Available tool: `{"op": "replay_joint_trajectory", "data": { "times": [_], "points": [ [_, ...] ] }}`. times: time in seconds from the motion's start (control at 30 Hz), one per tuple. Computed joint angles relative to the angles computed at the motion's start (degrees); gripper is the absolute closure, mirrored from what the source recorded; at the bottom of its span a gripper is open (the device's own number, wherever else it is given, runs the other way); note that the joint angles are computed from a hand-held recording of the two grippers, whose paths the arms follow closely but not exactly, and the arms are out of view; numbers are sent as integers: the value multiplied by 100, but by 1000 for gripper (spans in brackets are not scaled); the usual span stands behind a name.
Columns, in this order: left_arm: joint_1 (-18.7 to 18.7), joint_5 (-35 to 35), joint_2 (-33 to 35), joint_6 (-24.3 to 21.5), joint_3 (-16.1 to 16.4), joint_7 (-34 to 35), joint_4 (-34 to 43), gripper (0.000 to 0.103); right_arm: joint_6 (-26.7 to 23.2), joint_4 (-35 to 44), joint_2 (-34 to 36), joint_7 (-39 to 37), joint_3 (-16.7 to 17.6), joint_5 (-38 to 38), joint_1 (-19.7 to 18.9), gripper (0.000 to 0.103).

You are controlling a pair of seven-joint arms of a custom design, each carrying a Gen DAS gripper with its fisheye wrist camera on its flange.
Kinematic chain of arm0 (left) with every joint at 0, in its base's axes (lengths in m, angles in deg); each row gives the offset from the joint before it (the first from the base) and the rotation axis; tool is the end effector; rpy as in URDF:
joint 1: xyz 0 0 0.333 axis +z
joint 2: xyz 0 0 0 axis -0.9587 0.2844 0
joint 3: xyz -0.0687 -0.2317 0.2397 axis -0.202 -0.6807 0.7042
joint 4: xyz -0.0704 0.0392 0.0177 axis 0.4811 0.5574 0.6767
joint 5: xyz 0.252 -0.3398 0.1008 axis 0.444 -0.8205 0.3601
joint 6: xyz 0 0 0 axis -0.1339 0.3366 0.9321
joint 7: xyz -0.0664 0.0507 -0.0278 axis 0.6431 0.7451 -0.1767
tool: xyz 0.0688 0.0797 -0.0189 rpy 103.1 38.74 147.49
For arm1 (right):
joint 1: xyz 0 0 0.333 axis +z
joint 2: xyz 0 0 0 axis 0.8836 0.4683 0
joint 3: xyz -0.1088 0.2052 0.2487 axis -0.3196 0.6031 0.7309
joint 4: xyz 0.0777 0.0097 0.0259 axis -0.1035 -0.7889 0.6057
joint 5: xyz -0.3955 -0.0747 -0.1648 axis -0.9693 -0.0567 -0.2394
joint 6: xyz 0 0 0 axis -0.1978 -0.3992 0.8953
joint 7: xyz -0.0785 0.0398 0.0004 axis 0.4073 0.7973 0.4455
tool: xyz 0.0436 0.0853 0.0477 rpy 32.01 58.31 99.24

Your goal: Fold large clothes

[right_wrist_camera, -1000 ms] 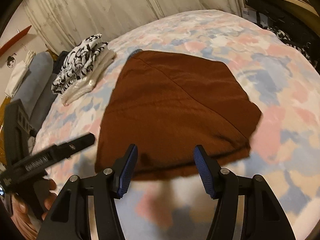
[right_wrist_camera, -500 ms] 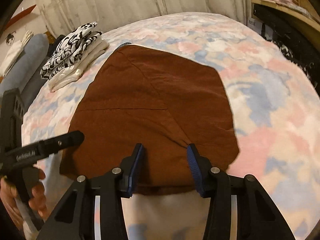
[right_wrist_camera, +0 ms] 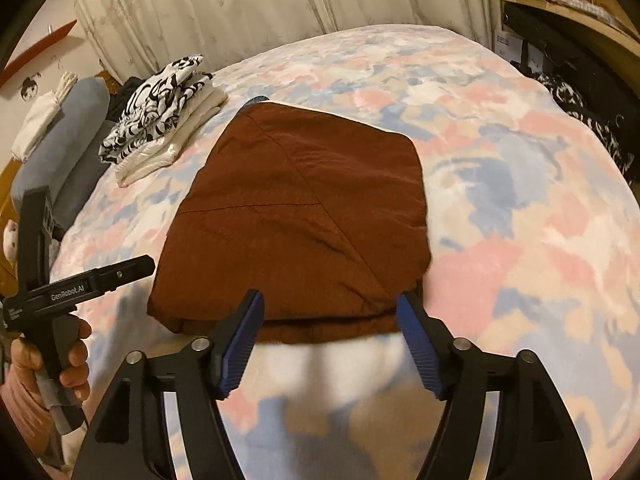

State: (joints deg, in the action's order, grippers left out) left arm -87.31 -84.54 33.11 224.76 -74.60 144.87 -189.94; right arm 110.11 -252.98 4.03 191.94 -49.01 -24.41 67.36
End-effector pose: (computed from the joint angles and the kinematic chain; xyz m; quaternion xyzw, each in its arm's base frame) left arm 0.4778 -0.1082 0.3749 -0.5977 0.7513 -0.2775 0.0351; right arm 0.3511 0.1059 0.4025 -0.5780 0.7515 -0.1659 0.2714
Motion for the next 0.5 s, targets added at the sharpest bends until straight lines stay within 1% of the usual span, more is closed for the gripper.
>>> {"op": "replay_joint_trajectory", "data": {
  "times": [0.07,0.13,0.17,0.23,0.27,0.3,0.33,0.37,0.4,0.47,0.5],
  "points": [
    [90,244,-76,-40,-45,-232,-61,12,-90,-130,-241,-25,-113,63,74,23],
    [165,523,-137,28,-88,-564,-139,12,-193,-203,-373,-106,-249,119,120,20],
    [140,538,-141,20,-49,-606,-149,12,-196,-216,-372,-126,-283,154,135,19],
    [75,425,-123,-131,73,-571,-105,12,-206,-261,-364,-263,-494,269,220,18],
    [30,255,-116,-255,152,-450,-72,12,-165,-254,-290,-281,-530,335,235,18],
    [3,84,-95,-373,204,-323,-27,12,-124,-256,-222,-339,-638,428,289,17],
    [0,-60,-81,-498,224,-224,10,12,-38,-254,-127,-432,-796,551,378,17],
    [12,-191,-32,-670,238,-129,81,12,58,-277,-59,-619,-1112,748,560,17],
    [45,-287,18,-793,216,-74,139,12,176,-252,76,-734,-1264,914,669,16],
    [111,-574,147,-1120,179,64,290,12,404,-228,264,-1189,-1909,1360,1119,16],
    [156,-682,207,-1207,124,96,349,12,501,-204,329,-1493,-2357,1611,1449,16]
  ]
}}
